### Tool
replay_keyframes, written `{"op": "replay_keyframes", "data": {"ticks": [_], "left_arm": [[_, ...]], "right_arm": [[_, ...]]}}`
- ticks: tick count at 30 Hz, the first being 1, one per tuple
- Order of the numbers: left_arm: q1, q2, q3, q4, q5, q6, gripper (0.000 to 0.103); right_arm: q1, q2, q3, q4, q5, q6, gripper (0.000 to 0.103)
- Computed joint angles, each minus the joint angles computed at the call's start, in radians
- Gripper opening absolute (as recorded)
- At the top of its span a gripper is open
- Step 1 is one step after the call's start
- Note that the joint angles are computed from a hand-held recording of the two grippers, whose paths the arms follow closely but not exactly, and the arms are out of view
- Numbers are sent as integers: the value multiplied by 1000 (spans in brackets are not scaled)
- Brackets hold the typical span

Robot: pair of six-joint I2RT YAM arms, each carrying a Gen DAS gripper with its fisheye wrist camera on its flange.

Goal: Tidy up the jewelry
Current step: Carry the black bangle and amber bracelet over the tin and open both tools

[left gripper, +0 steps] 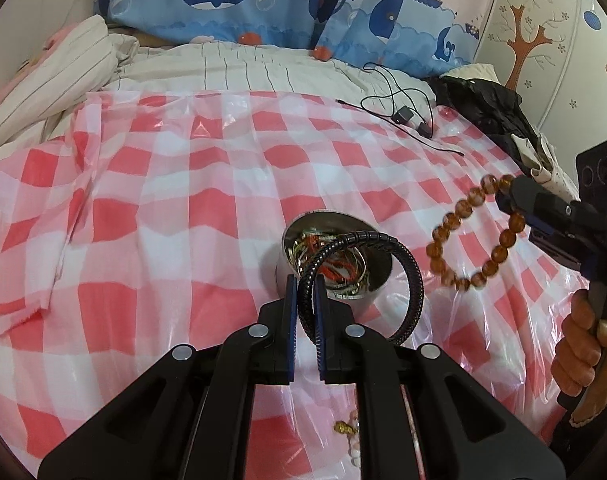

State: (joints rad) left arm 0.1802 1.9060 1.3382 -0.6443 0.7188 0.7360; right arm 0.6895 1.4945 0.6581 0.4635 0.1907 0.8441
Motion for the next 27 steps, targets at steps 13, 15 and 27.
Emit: {"op": "replay_keyframes", "data": {"ticks": [13,15,27], "left_arm": [[-131,96,77,72,-80,-86,8],[-154,124,95,88,-127,-110,8],[-68,120,149,46,-98,-110,36]], "right_arm": [[-75,103,127,-62,-67,-68,12],[-86,135,157,-74,-81,-76,12],[-97,326,378,-440,39,-62,48]]}}
